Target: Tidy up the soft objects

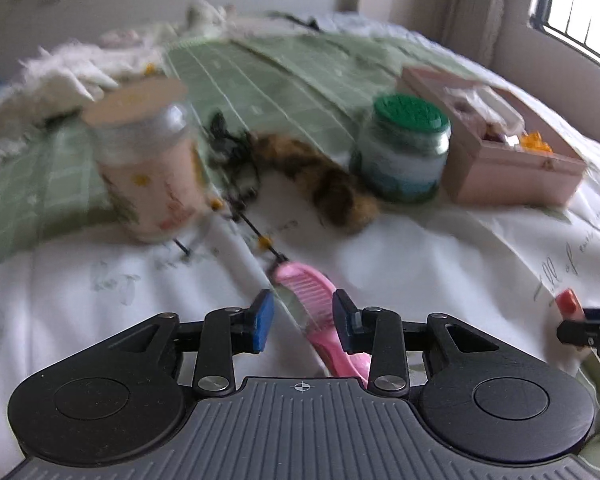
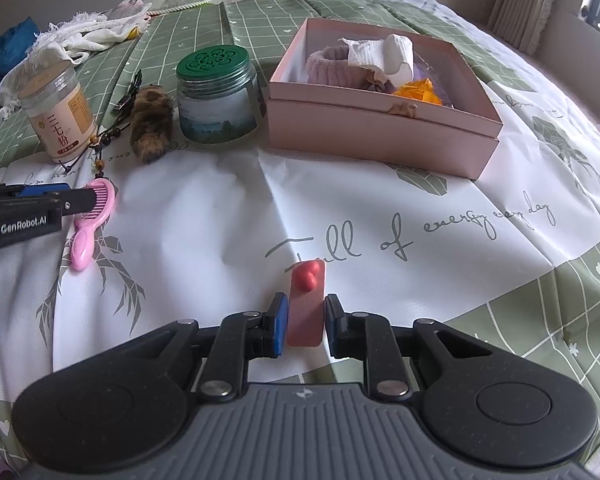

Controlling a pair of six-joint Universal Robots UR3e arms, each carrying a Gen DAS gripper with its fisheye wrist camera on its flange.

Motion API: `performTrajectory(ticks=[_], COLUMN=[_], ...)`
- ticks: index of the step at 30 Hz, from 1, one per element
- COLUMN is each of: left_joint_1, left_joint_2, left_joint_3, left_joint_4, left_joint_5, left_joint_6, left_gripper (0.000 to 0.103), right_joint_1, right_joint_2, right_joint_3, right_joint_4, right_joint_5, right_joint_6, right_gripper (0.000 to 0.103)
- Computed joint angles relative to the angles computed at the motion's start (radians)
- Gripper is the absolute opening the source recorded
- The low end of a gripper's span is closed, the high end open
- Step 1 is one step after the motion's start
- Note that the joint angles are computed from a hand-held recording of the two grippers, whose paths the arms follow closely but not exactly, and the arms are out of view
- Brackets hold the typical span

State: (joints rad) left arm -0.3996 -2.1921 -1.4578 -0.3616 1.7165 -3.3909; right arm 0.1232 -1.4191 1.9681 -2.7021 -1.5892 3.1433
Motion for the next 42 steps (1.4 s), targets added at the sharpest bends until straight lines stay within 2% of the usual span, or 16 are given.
performTrajectory(ticks=[4, 5, 7, 8, 14, 15, 17, 20, 23, 25, 27, 29, 31, 36, 42], left_joint_1=[0.004, 0.009, 0.029, 0.034, 0.019, 0.02, 0.025, 0.034, 0.02, 0.025, 0.026, 0.035, 0.042, 0.054, 0.08], left_joint_2=[-0.029, -0.033, -0.034, -0.031, -0.051, -0.054, -0.056, -0.052, -0.057, -0.047, -0.033, -0.021, -0.019, -0.042, -0.068], left_joint_3=[0.03, 0.026, 0.005, -0.004, -0.01, -0.001, 0.015, 0.046, 0.094, 0.094, 0.087, 0.112, 0.17, 0.359, 0.405], left_joint_4=[0.011, 0.025, 0.056, 0.062, 0.096, 0.088, 0.065, 0.002, -0.062, -0.071, -0.065, -0.094, -0.125, -0.189, -0.186], left_joint_5=[-0.043, -0.061, -0.143, -0.173, -0.198, -0.203, -0.205, -0.217, -0.195, -0.24, -0.273, -0.329, -0.382, -0.436, -0.518], left_joint_6=[0.066, 0.082, 0.12, 0.133, 0.187, 0.18, 0.169, 0.154, 0.195, 0.218, 0.224, 0.208, 0.197, 0.184, 0.131], left_gripper=[0.061, 0.061, 0.051, 0.049, 0.044, 0.042, 0.032, 0.03, 0.03, 0.03, 0.03, 0.03, 0.03, 0.03, 0.03], right_joint_1=[0.004, 0.005, 0.007, 0.008, 0.014, 0.015, 0.016, 0.022, 0.028, 0.023, -0.002, -0.04, -0.085, -0.242, -0.39], right_joint_2=[0.008, 0.01, 0.015, 0.019, 0.032, 0.033, 0.036, 0.04, 0.044, 0.032, -0.009, -0.065, -0.125, -0.233, -0.283], right_joint_3=[-0.007, -0.008, -0.013, -0.016, -0.027, -0.027, -0.029, -0.029, -0.033, -0.029, -0.004, 0.023, 0.035, 0.036, 0.033], right_joint_4=[0.003, 0.004, 0.008, 0.009, 0.012, 0.011, 0.009, 0.001, -0.006, -0.01, -0.027, -0.042, -0.045, -0.056, -0.013], right_joint_5=[-0.005, -0.007, -0.009, -0.011, -0.019, -0.02, -0.021, -0.027, -0.029, -0.018, 0.028, 0.089, 0.145, 0.32, 0.42], right_joint_6=[-0.003, -0.004, -0.004, -0.005, -0.006, -0.007, -0.008, -0.009, -0.012, -0.011, -0.01, -0.002, 0.009, 0.024, 0.034], right_gripper=[0.019, 0.019, 0.019, 0.019, 0.019, 0.019, 0.019, 0.019, 0.019, 0.019, 0.013, 0.013, 0.012, 0.012, 0.012])
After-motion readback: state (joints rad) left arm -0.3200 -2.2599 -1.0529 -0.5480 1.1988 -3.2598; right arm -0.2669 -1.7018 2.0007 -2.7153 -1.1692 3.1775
